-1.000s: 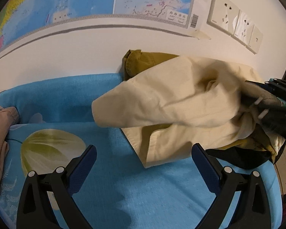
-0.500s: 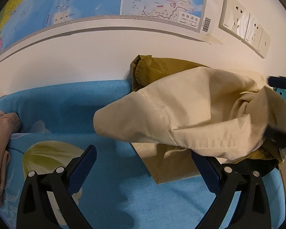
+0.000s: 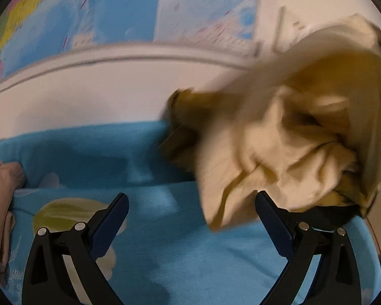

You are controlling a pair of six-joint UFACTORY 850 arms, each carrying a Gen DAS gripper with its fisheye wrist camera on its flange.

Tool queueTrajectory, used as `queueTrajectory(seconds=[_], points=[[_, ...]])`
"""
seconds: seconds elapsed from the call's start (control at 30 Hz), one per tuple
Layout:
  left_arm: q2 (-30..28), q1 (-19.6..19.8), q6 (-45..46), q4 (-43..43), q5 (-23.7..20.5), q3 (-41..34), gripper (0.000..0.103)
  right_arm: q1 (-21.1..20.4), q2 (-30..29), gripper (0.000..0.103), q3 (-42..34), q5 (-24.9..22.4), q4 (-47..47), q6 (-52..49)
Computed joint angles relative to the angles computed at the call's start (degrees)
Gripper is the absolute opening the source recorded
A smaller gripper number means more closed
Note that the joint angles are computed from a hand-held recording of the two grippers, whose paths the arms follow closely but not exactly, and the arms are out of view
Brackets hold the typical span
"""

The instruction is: Fold large clothes

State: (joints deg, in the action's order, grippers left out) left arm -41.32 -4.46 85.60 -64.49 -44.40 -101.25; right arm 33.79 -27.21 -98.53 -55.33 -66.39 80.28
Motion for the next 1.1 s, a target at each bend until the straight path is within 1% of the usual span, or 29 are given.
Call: queueTrajectory(seconds=[0.03, 0.07, 0.1, 0.13, 0.2, 0.23, 0.3, 0.33, 0.37, 0.43, 0.47, 0.5, 0.53, 0.57, 0.6, 0.63, 0.7, 0.73, 0.77, 0.8, 0.83, 0.87, 0.9, 0.93, 0.97, 1.0, 1.1], points=[[-0.1, 0.5, 1.5, -1.0, -3.4, -0.2, 0.096, 0.6, 2.8, 0.005, 2.2, -1.4, -2.5, 5.4], [-0.2, 0.8, 2.3, -1.4, -6.3, -0.5, 0.096, 0.9, 4.6, 0.005, 3.9, -2.0, -4.0, 8.4], [-0.3, 0.9, 3.4, -1.4, -10.1, -0.6, 0.096, 1.0, 6.5, 0.005, 5.4, -2.7, -5.2, 11.6], [0.4, 0.8, 5.2, -1.7, -12.0, 0.5, 0.096, 1.2, 7.1, 0.005, 5.6, -2.9, -5.5, 13.2], [2.8, 0.2, 10.4, -3.4, -12.6, 4.5, 0.096, 2.2, 8.8, 0.005, 7.0, -3.5, -7.4, 16.7], [3.9, -0.6, 12.9, -4.7, -12.1, 6.3, 0.096, 3.3, 10.1, 0.005, 8.2, -4.0, -8.3, 18.7], [4.6, -1.8, 13.4, -6.6, -12.4, 7.4, 0.096, 4.1, 11.3, 0.005, 9.2, -5.0, -9.4, 20.6], [5.0, -2.5, 13.4, -7.6, -12.2, 8.0, 0.096, 4.6, 12.6, 0.005, 11.0, -5.3, -10.0, 22.0], [4.4, -3.3, 12.8, -8.6, -12.0, 7.3, 0.096, 5.2, 12.9, 0.005, 11.4, -6.3, -10.6, 22.9], [2.9, -4.9, 11.8, -9.7, -9.3, 5.5, 0.094, 6.1, 14.2, 0.005, 12.3, -7.7, -11.0, 24.0], [1.8, -5.3, 10.5, -9.8, -10.2, 3.9, 0.077, 6.7, 15.4, 0.005, 13.2, -9.0, -11.0, 23.8], [0.7, -5.4, 8.9, -9.2, -11.7, 2.1, 0.062, 7.2, 15.8, 0.005, 13.4, -10.4, -11.0, 23.6], [-1.0, -5.9, 5.4, -6.9, -14.2, -1.5, 0.025, 7.9, 16.7, 0.005, 14.1, -11.4, -11.0, 24.2], [-1.8, -6.2, 3.5, -5.8, -15.7, -3.7, 0.015, 8.5, 17.4, 0.005, 14.5, -12.8, -10.9, 24.3], [-2.0, -6.4, 2.8, -6.8, -15.7, -4.9, 0.014, 9.6, 17.6, 0.005, 14.2, -15.5, -11.2, 24.3], [-1.9, -6.3, 3.1, -9.6, -15.8, -6.3, 0.011, 10.4, 18.3, 0.004, 14.3, -16.9, -11.8, 24.3], [-3.8, -5.8, -0.3, -10.9, -20.0, -12.6, 0.009, 12.4, 19.0, 0.004, 13.3, -20.6, -13.4, 24.4], [-5.0, -5.6, -2.7, -11.5, -22.6, -16.7, 0.008, 14.2, 19.4, 0.004, 12.4, -23.0, -15.1, 23.8], [-5.3, -5.3, -3.5, -12.8, -24.3, -19.2, 0.008, 15.7, 19.3, 0.004, 11.3, -25.3, -16.3, 22.9], [-5.0, -5.1, -3.2, -14.1, -24.9, -20.0, 0.008, 17.8, 18.6, 0.004, 8.7, -28.6, -18.2, 20.8], [-3.7, -4.5, -1.4, -17.5, -25.3, -20.4, 0.008, 19.1, 18.1, 0.004, 7.1, -30.0, -19.3, 19.2], [-3.2, -4.0, -0.8, -19.6, -25.8, -20.8, 0.008, 21.0, 17.0, 0.004, 4.5, -32.8, -21.3, 16.9], [-2.9, -2.9, -0.8, -22.4, -27.5, -22.3, 0.008, 22.8, 16.0, 0.004, 2.0, -34.8, -23.2, 15.1], [-2.5, -1.9, -0.8, -24.3, -28.3, -23.5, 0.008, 24.1, 15.3, 0.004, 0.3, -35.6, -24.1, 13.6], [-2.4, -1.1, -1.1, -25.4, -28.9, -24.5, 0.008, 25.7, 14.2, 0.004, -1.9, -37.5, -25.6, 11.8], [-2.2, 0.3, -1.0, -27.5, -30.4, -25.6, 0.008, 27.5, 13.0, 0.004, -4.4, -39.2, -27.1, 10.2], [0.4, 3.9, 2.3, -31.9, -31.0, -24.3, 0.008, 31.3, 10.2, 0.004, -9.0, -41.0, -28.2, 7.9]])
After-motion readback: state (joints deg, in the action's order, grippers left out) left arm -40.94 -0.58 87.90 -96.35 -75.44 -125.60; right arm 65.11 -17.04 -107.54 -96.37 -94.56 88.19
